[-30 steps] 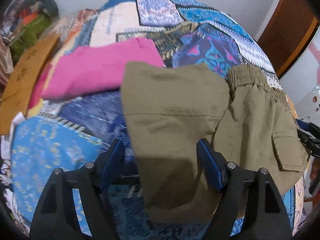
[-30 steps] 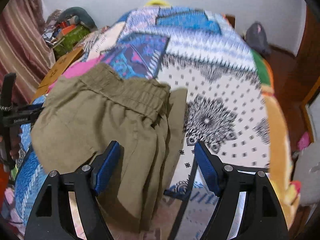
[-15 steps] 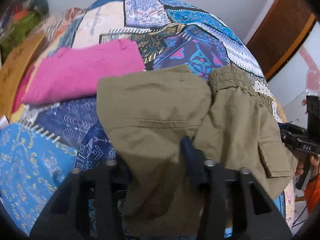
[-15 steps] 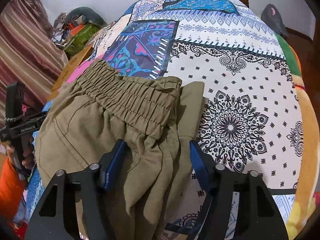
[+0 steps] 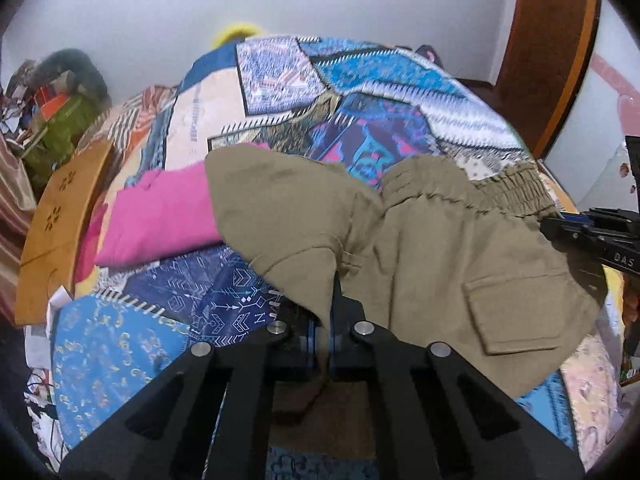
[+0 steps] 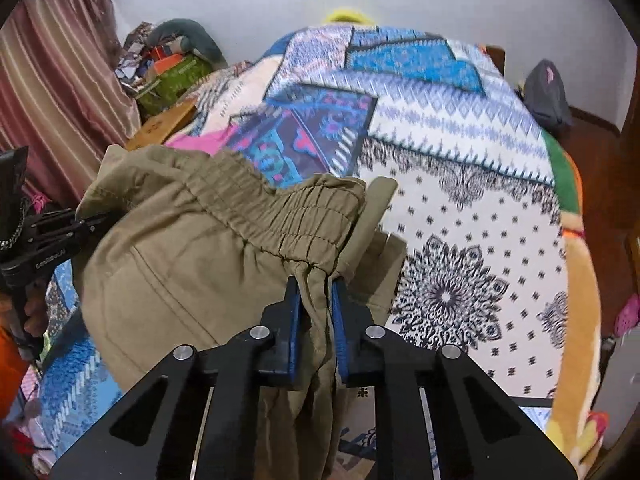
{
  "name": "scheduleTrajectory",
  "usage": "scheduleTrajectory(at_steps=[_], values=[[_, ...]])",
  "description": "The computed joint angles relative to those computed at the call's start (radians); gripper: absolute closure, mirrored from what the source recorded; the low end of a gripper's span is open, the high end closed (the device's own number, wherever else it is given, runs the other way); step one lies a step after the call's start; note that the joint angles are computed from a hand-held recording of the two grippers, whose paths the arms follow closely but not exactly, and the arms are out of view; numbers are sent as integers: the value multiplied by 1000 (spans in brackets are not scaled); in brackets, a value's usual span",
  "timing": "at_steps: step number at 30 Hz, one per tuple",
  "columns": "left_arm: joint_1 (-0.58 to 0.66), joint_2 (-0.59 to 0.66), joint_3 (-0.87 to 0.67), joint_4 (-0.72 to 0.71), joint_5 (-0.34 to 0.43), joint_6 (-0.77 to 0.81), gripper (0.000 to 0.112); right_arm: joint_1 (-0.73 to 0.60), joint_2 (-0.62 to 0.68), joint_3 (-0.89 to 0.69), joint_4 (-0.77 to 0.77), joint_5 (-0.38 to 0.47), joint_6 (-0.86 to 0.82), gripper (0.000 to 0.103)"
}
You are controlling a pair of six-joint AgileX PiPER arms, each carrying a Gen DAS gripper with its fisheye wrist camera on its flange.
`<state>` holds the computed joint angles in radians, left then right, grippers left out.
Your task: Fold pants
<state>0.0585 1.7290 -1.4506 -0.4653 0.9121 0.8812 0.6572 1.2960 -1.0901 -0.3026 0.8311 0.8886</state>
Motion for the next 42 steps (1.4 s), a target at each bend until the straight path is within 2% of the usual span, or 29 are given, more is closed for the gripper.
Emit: scheduleTrajectory(at_steps=[10,15,18,22,28,29,33,37,38,39,42], values=[[81,-66,-73,-93,122,40,109,120,0,-169,-149,128,90,93],[140,-48,-141,-110,211,41,109,107,36,-204,-72,120,49,92],[165,-30,-131,-86,220,59,109,98,75,-181,1,106,21,90],[181,-11,-89,-53,195,74,109,101,130,-163,24,125,15,79],[190,6,-66,-50,168,91,109,54,137,-117,78,111,-25,44],[188,6,-62,-48,163,94,109,27,131,-98,115,92,-51,37],[179,14,-47,-35,136,93,109,-98,111,-12,393,-41,-236,32],[171,35,-42,-12,115,73,109,-108,123,-16,432,-51,-312,33],[169,41,-42,-7,110,66,109,-111,123,-16,446,-55,-331,38],[170,45,-43,-7,110,62,109,-117,122,-15,473,-64,-361,48],[173,49,-42,-18,109,58,109,-98,137,-49,444,-52,-350,62]])
